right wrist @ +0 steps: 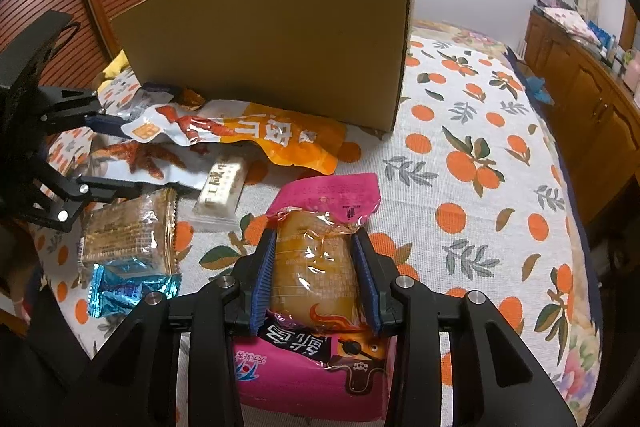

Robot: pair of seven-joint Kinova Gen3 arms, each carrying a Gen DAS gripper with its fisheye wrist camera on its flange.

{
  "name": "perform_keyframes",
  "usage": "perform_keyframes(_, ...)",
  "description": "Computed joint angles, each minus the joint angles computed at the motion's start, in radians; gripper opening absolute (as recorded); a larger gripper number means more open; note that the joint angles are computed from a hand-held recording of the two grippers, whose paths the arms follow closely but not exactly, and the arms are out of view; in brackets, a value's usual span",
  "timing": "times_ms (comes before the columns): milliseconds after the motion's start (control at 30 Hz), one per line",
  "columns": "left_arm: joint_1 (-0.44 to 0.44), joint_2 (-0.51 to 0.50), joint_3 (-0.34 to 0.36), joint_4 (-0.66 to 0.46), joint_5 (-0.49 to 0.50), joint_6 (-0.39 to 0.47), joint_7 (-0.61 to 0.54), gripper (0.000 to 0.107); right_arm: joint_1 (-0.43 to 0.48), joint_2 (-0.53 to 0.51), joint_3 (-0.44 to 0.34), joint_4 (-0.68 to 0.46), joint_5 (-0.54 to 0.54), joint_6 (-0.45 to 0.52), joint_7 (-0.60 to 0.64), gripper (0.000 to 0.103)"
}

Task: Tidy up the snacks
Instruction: 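Lift the chicken-feet packet with the left gripper while the right lifts the bread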

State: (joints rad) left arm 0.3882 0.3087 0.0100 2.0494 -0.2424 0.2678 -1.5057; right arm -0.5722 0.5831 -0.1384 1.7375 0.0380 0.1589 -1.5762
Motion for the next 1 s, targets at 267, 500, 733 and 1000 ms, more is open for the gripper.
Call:
perform_keyframes(267,-0.017,-0.018,0.014,0.004,0.029,0.02,0.002,0.04,0.001,0.0,0.0,0.0,-0.001,-0.001,0.002,0.037)
perform_keyframes(500,-0.078,-0.049,0.07,0.039,0.09,-0.002,-0.052,0.04,0.001,-0.001,0.0,0.0,-0.001,0.001,0.003,0.037)
perform_keyframes(733,-0.157,-0.108,0.135,0.095,0.191,-0.053,-0.142,0.04,-0.033,-0.02,0.043,0.023,0.006,-0.005,-0.017,0.037)
perform_keyframes(1000,-0.307,-0.203,0.269,0.17,0.423,-0.113,-0.345,0.041,-0.065,-0.076,0.095,0.094,0.016,-0.057,-0.049,0.037)
